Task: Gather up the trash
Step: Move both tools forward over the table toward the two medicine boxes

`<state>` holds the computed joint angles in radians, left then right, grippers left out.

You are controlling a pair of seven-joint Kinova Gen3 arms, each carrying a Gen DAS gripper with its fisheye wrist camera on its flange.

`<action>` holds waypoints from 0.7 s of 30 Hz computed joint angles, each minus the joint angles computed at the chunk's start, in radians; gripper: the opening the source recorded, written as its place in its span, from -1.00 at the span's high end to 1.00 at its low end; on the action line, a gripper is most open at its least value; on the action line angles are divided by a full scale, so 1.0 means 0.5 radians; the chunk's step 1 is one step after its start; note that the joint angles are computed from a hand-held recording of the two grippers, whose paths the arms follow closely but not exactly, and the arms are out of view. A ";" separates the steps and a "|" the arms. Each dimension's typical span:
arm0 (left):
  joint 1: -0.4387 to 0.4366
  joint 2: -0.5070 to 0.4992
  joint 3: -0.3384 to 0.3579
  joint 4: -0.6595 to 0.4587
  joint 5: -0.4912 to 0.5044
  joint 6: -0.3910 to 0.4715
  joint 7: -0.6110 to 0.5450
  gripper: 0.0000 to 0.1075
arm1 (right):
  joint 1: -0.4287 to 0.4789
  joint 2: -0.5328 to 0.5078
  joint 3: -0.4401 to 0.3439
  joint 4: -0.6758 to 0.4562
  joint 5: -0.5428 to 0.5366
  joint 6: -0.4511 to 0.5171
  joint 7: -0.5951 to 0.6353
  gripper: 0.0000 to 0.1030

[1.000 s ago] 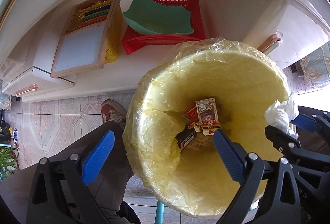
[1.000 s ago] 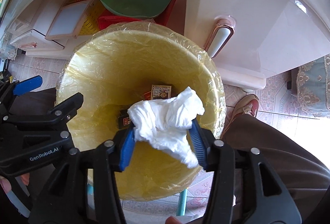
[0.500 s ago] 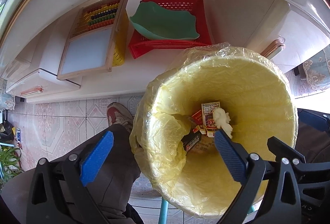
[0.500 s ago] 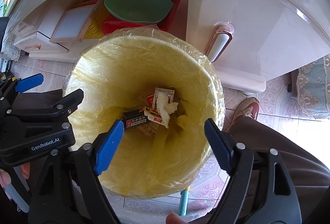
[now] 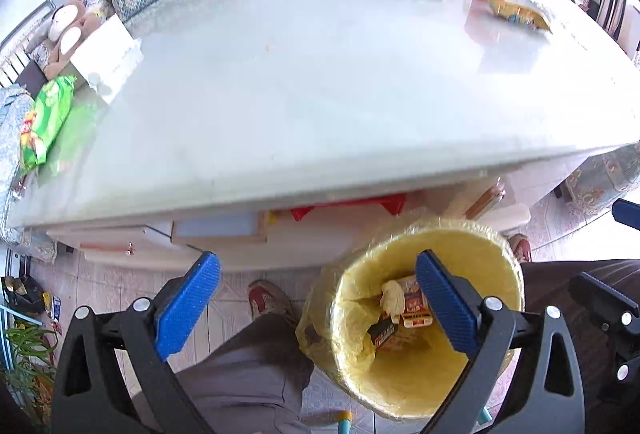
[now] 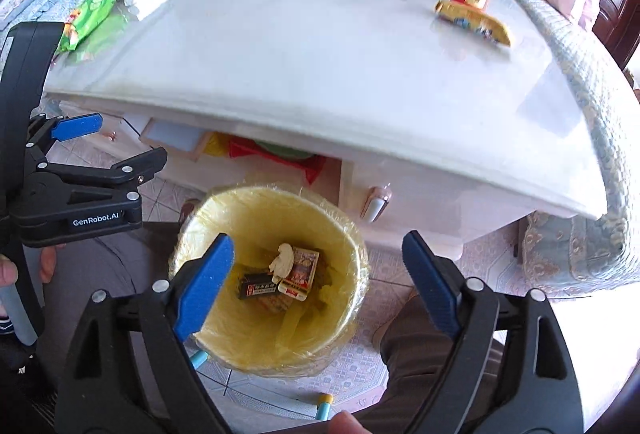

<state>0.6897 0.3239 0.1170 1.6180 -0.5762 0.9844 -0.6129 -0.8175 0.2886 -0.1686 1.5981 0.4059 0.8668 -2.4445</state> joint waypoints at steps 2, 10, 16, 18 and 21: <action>0.048 -0.016 -0.094 -0.119 0.045 0.020 -0.144 -0.78 | 0.010 -0.058 0.014 -0.026 0.040 0.032 0.019 -0.65; -0.009 0.229 -0.155 -0.824 0.020 0.187 -0.795 -0.78 | 0.144 -0.108 0.052 -0.161 0.226 0.145 0.165 -0.66; -0.150 0.539 -0.131 -1.380 0.077 0.209 -1.282 -0.78 | 0.316 -0.047 0.092 -0.318 0.140 0.169 0.395 -0.66; -0.280 0.647 0.033 -1.565 0.017 0.282 -1.370 -0.78 | 0.367 -0.013 0.100 -0.381 0.081 0.161 0.485 -0.66; -0.359 0.805 0.138 -1.843 -0.059 0.426 -1.445 -0.78 | 0.383 0.061 0.124 -0.518 0.058 0.187 0.604 -0.66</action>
